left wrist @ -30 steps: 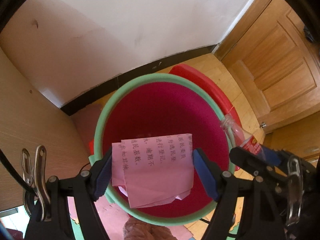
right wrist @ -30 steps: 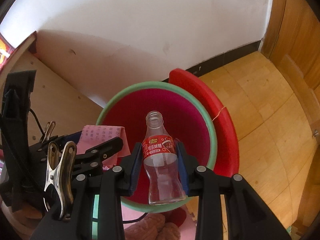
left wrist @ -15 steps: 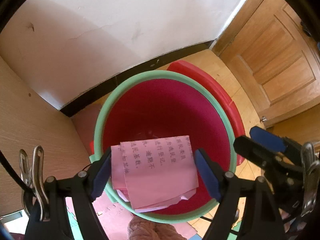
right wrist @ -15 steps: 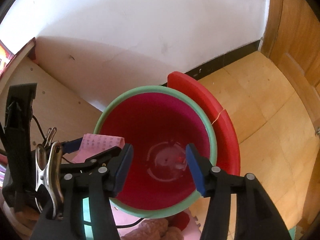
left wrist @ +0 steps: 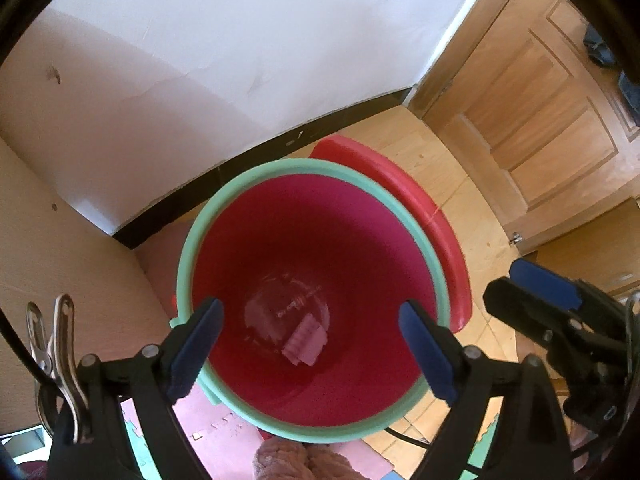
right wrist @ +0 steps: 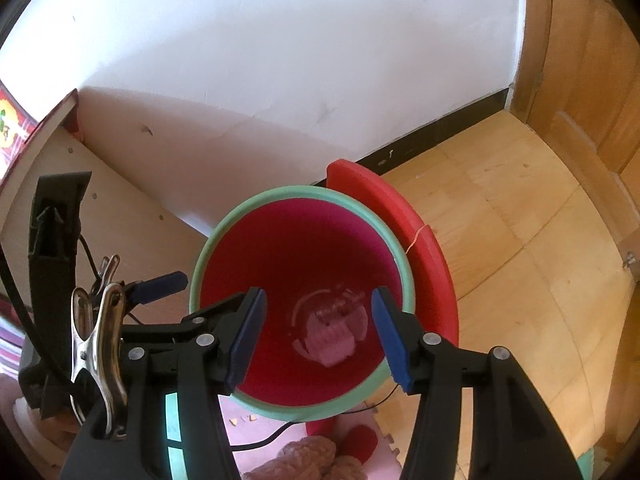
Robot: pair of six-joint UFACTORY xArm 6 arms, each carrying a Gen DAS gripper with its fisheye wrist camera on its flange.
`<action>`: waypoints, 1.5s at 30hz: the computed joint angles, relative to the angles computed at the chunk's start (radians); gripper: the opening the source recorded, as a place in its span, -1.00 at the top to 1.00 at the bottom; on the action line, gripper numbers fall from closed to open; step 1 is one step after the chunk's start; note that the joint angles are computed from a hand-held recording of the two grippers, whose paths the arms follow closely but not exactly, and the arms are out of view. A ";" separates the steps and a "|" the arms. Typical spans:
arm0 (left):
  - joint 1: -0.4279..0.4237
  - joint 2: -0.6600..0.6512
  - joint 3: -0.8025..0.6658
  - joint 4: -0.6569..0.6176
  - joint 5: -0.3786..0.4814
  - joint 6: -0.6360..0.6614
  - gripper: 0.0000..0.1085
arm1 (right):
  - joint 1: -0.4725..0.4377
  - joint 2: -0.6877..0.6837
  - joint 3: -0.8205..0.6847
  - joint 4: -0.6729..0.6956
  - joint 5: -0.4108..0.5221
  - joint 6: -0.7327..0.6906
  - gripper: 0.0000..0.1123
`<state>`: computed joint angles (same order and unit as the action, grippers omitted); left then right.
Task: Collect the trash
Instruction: 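Raise both open tools from the bucket and turn back toward the bed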
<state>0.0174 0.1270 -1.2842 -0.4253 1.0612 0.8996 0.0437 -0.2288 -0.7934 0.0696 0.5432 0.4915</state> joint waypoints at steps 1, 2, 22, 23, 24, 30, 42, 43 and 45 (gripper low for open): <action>0.002 -0.009 0.001 -0.002 0.006 0.001 -0.70 | 0.001 -0.010 0.000 -0.008 0.007 0.009 0.00; 0.004 -0.018 0.000 -0.005 0.014 0.003 -0.70 | 0.001 -0.017 0.000 -0.013 0.013 0.013 0.00; 0.092 -0.221 -0.063 -0.092 0.216 -0.098 -0.70 | 0.018 -0.238 -0.048 -0.052 0.196 -0.038 0.00; 0.099 -0.228 -0.070 -0.097 0.225 -0.101 -0.70 | 0.018 -0.243 -0.055 -0.049 0.201 -0.046 0.00; 0.106 -0.237 -0.080 -0.100 0.235 -0.111 -0.70 | 0.017 -0.250 -0.061 -0.044 0.207 -0.055 0.00; 0.154 -0.243 -0.176 -0.124 0.318 -0.168 -0.70 | 0.030 -0.279 -0.121 -0.033 0.242 -0.102 0.00; 0.273 -0.237 -0.375 -0.169 0.414 -0.270 -0.70 | 0.097 -0.269 -0.295 0.012 0.275 -0.212 0.00; 0.286 -0.236 -0.390 -0.171 0.419 -0.275 -0.70 | 0.103 -0.265 -0.310 0.018 0.279 -0.224 0.00; 0.307 -0.233 -0.417 -0.165 0.422 -0.284 -0.70 | 0.117 -0.258 -0.332 0.033 0.282 -0.247 0.00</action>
<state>0.3245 -0.1064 -1.7011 -0.5900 1.4835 0.6160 0.1606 -0.4872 -1.1250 0.1024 0.8249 0.2448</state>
